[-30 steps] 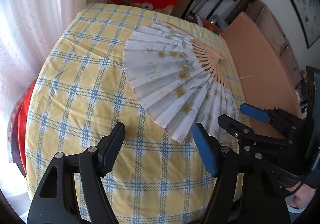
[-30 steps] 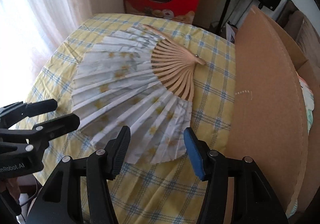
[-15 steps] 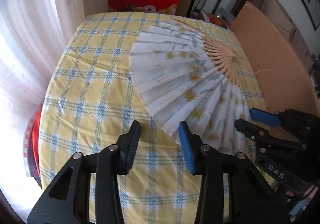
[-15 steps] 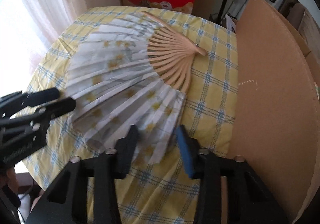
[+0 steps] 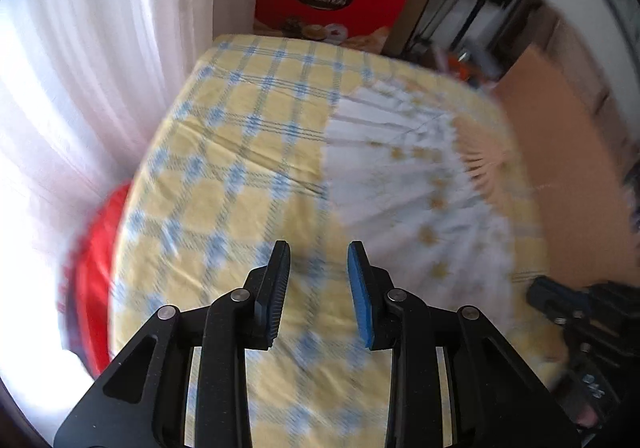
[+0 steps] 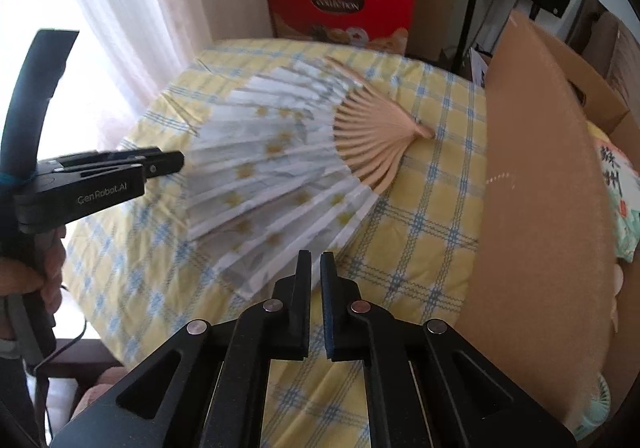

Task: Organize objects
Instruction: 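Bring the right gripper down to the folding fan's wooden ribs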

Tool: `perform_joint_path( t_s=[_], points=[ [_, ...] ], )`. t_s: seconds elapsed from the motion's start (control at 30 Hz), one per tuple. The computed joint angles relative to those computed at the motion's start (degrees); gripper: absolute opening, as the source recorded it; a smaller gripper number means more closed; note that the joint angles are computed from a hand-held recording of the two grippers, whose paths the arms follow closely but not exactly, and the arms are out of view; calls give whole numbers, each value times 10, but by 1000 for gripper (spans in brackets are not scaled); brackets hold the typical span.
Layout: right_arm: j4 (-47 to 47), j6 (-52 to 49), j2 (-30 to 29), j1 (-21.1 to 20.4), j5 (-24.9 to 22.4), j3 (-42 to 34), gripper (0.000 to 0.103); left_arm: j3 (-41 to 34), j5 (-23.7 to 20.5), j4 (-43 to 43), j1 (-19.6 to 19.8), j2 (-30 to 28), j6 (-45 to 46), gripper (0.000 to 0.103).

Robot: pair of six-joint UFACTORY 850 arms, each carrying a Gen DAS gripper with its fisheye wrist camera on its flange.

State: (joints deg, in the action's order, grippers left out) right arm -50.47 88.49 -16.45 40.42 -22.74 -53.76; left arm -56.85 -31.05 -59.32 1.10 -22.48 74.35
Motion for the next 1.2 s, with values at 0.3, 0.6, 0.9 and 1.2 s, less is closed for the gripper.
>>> perform_joint_path(
  t_s=[0.3,0.6,0.9,1.2],
  points=[
    [34,-25,23,-9,7,0,11,21,-99,-18,26,6,-4,61],
    [56,2,-42,-15,-6,-30,48,31,-73,-15,19,17,0,61],
    [-64,137,-48,-20,17,-16,19,25,-77,-14,11,9,-6,61],
    [-229,310,-13,-40,119,13,1,25,-106,-19,18,0,-17,61]
  ],
)
